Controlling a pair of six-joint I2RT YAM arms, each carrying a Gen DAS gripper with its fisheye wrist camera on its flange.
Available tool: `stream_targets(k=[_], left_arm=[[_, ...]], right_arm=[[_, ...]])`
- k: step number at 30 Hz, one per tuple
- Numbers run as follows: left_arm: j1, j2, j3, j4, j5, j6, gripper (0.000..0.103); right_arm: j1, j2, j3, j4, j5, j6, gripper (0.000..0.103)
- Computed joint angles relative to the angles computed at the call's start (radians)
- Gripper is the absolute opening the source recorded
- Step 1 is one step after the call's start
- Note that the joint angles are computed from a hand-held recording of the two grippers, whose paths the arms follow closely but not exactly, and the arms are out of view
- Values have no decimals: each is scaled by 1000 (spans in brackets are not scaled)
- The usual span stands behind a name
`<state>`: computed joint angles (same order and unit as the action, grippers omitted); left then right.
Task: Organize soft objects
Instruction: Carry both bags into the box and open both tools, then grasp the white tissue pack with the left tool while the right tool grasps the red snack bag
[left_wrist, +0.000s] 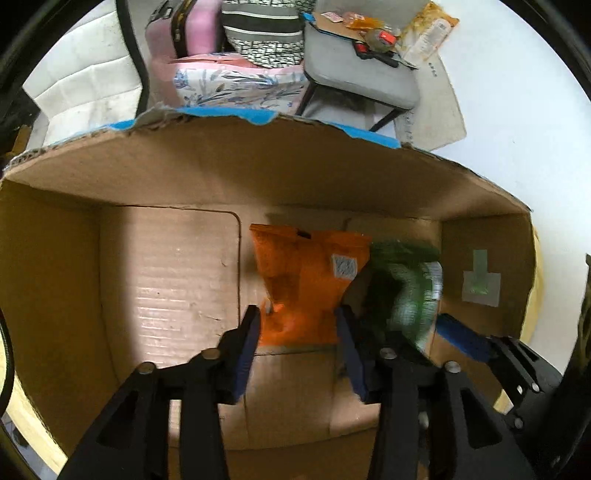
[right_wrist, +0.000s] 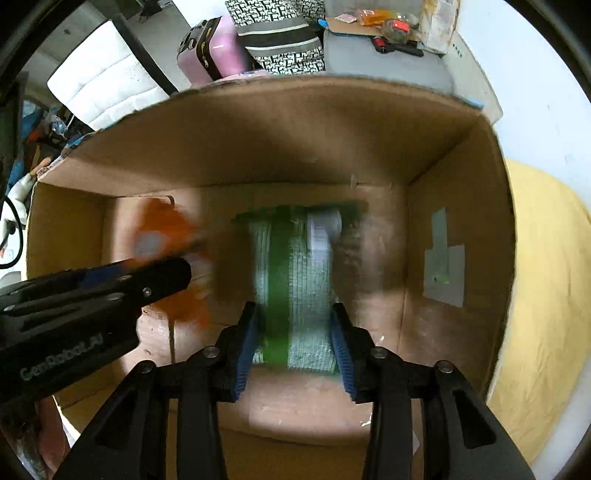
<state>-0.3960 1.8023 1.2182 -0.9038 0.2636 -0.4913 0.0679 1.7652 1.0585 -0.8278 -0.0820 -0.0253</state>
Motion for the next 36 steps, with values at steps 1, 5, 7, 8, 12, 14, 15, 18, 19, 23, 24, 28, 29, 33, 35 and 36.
stream_targets(k=[1,5,7,8,12,14,15,18,19,23,24,28,29,33,35,36], left_arm=[[1,-8,-7,5,-2,-6,43],[-8,-44,-21,-6,-37,-12,49],[-11,-66,-29,-19,-56,-7,54],[-13,-91,-42,-27,-76,-9,56],[-17,-160,-78,-55,-147,-6,71],[-36,-201,-91,-80,-192,-17,88],[-51,-226,-99,-96,-221,-24,90],[-94,-305,-134,-118,-293,-51,94],[-106,-337,-146,-130,-308,-64,95],[-155,-444,-171,-178,-348,-128,100],[-172,-473,-171,-197,-362,-148,100],[-257,-565,-141,-295,-428,-228,101],[-277,-580,-131,-316,-439,-248,101],[-402,-638,-70,-426,-509,-362,101],[-483,-662,-33,-492,-545,-438,101],[-521,-670,-17,-521,-559,-477,101]], right_arm=[[2,2,3,0,5,1,66],[6,-4,9,-17,12,-6,67],[5,-21,1,-25,19,-1,67],[2,-25,-1,-30,13,1,67],[14,-95,-31,-58,43,12,81],[19,-135,-52,-67,52,31,82],[23,-159,-62,-76,61,41,83],[26,-232,-88,-93,61,70,103],[25,-273,-105,-101,59,75,103],[66,-386,-143,-137,90,115,103],[79,-401,-145,-138,96,128,103],[109,-565,-164,-224,126,155,103],[114,-597,-160,-248,129,161,103],[133,-733,-121,-381,140,187,103],[132,-797,-96,-459,131,201,103],[133,-816,-85,-485,128,205,103]])
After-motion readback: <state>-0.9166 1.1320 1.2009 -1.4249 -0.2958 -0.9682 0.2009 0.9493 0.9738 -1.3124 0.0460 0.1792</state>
